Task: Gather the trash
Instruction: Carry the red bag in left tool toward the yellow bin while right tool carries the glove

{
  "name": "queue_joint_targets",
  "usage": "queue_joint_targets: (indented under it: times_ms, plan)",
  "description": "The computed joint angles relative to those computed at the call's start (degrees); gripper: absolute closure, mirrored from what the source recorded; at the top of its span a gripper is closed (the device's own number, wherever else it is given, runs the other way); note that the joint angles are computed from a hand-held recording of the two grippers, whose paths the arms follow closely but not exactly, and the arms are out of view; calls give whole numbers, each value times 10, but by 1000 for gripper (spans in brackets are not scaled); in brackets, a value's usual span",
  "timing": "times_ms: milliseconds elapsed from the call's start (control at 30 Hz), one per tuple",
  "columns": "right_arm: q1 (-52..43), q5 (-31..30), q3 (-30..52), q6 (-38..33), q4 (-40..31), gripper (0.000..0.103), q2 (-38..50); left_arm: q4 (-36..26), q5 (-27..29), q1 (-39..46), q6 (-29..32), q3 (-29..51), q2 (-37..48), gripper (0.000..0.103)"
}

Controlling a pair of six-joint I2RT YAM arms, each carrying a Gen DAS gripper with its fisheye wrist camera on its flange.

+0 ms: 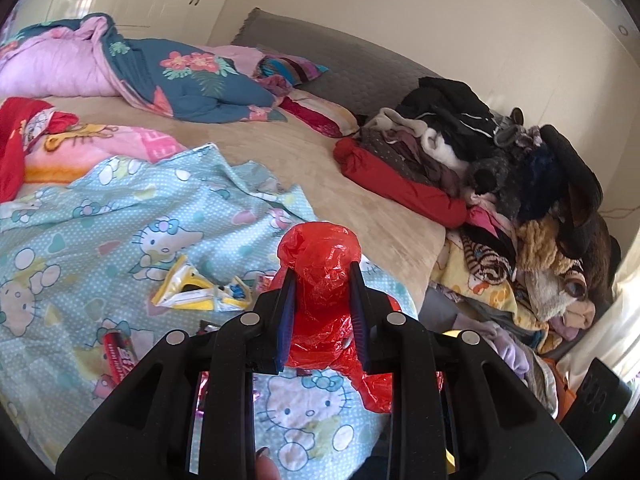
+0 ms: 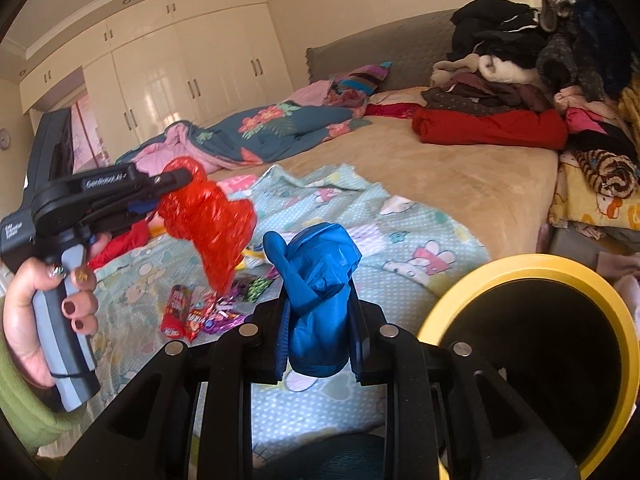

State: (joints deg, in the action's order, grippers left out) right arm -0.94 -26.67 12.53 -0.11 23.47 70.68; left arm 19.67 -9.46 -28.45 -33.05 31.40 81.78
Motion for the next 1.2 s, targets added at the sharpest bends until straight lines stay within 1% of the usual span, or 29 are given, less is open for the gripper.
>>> queue_joint_targets:
  times_ms: [267, 567, 1200]
  plan:
    - [-78, -45, 4, -15, -25, 81, -14, -6, -21, -42, 4, 23, 22, 85]
    - [-134, -76, 10, -26, -35, 81, -9, -10, -35, -71, 12, 40, 39, 85]
    - [-234, -123, 36, -45, -29, 80, 49, -18, -49, -121, 23, 81, 91, 85]
